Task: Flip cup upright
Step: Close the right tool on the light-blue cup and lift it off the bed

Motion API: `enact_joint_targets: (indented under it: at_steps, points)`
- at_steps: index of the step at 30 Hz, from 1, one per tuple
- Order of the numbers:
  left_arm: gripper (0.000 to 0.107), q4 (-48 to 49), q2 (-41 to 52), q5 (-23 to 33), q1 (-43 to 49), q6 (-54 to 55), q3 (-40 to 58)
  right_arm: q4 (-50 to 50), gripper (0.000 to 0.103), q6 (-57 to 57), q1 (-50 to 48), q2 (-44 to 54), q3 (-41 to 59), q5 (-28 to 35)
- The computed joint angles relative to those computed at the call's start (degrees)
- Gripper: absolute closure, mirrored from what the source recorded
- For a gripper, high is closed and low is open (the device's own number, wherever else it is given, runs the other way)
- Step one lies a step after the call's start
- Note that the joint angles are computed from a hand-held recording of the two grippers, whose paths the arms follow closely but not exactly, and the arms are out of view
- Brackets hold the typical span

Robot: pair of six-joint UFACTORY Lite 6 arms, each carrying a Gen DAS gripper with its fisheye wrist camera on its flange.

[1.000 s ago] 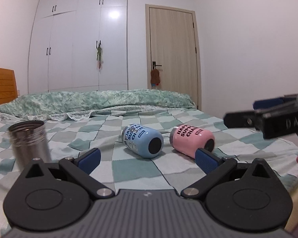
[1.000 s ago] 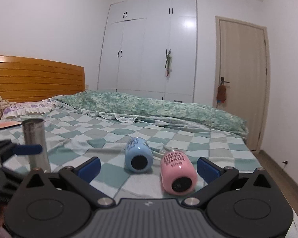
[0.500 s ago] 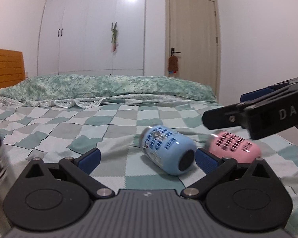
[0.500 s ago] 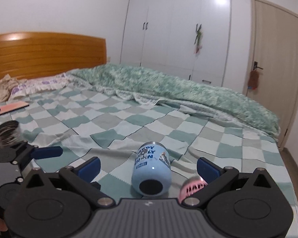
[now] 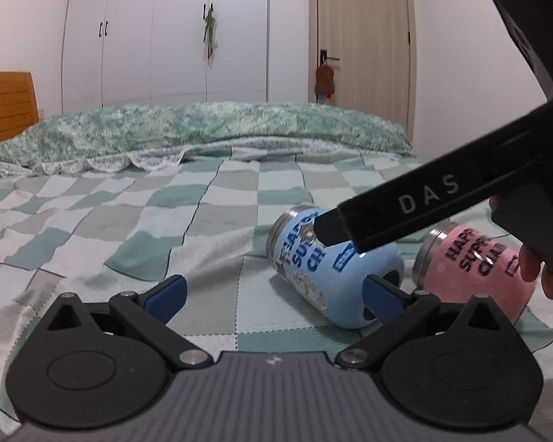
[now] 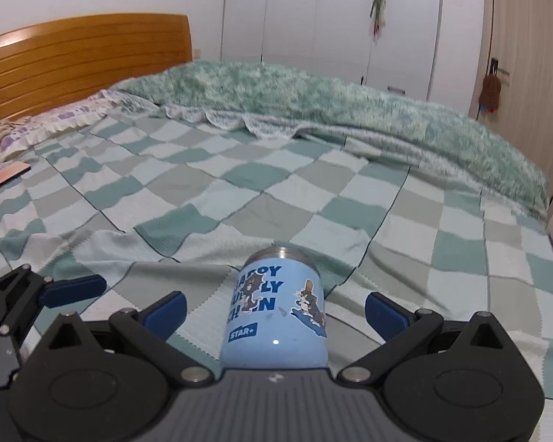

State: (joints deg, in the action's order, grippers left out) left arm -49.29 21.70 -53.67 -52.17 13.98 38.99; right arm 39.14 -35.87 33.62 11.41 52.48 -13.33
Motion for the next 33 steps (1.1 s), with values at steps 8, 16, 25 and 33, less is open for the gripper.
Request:
enact_joint_targets:
  at_steps: [8,16,25,33]
  points:
    - [0.004,0.3,2.6,2.2,2.1,-0.4,1.5,6.2,0.002,-4.8,-1.5,11.3,9.3,2.6]
    - [0.004,0.8,3.9,4.1,3.3,-0.6,2.9,22.2,0.016,-20.3,-1.7,19.6,16.5,5.3]
    - [0.004,0.4,3.8,3.7,2.6,-0.3,2.7,3.5,0.020,-1.9,-2.8,19.2,14.8,6.0]
    - [0.004,-3.7,-0.1,1.2,-2.1,2.4,-0.3,1.7,0.020,1.9,-0.1,7.7,3.4,2.5]
